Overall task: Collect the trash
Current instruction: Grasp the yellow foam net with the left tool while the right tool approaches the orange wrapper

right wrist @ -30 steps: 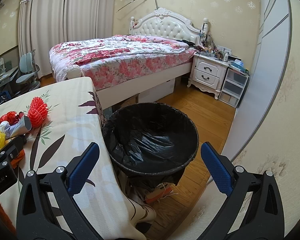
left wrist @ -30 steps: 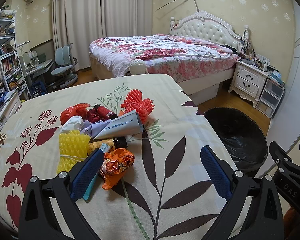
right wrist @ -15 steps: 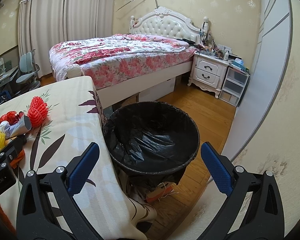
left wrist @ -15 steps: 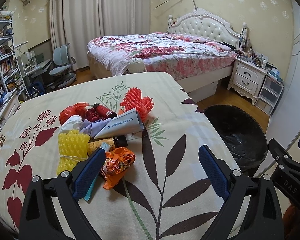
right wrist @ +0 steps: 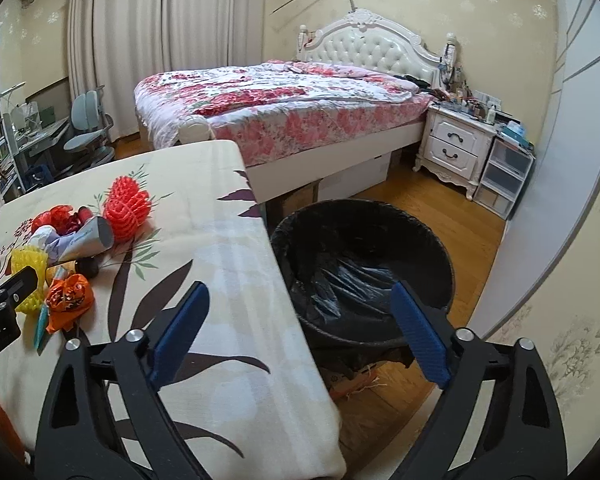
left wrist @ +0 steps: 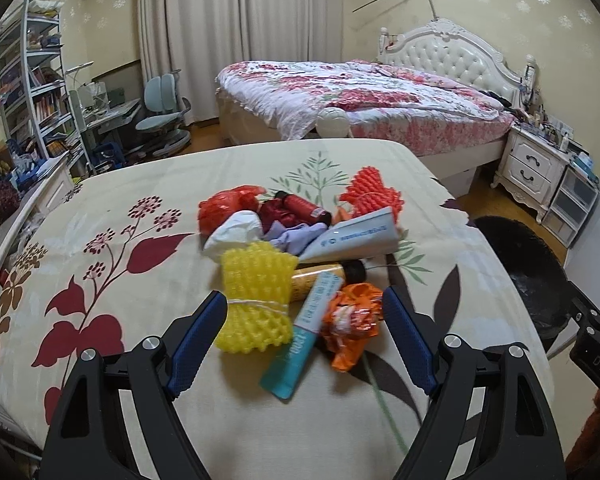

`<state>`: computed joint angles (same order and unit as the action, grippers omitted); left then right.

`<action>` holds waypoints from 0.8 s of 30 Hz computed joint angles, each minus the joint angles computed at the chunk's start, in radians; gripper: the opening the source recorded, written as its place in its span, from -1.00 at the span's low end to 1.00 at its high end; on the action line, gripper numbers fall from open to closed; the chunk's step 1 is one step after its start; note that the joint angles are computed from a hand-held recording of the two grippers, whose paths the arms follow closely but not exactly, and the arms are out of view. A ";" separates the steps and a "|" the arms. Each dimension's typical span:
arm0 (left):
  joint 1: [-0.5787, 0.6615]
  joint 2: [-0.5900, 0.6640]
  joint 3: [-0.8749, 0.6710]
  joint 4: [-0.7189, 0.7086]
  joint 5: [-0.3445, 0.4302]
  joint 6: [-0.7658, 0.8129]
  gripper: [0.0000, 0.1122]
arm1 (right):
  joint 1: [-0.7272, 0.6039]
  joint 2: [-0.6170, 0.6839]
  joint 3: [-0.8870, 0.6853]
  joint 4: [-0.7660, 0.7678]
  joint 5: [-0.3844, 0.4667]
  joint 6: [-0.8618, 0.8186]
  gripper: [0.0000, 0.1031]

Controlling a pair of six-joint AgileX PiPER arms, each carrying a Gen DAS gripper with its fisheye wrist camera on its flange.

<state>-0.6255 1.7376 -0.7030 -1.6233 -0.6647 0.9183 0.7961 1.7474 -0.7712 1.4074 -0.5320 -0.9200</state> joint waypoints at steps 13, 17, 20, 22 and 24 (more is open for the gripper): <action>0.180 0.020 0.061 0.173 0.116 -0.102 0.42 | 0.063 0.108 -0.177 0.153 0.053 -0.203 0.60; 0.220 0.045 0.045 0.214 0.179 -0.105 0.34 | 0.069 0.131 -0.204 0.182 0.067 -0.237 0.60; 0.254 0.058 0.035 0.262 0.253 -0.128 -0.01 | 0.081 0.142 -0.217 0.199 0.067 -0.258 0.60; 0.273 0.051 0.050 0.340 0.287 -0.198 -0.11 | 0.089 0.151 -0.225 0.200 0.066 -0.260 0.60; 0.271 0.039 0.067 0.376 0.281 -0.230 -0.17 | 0.096 0.154 -0.230 0.207 0.068 -0.271 0.61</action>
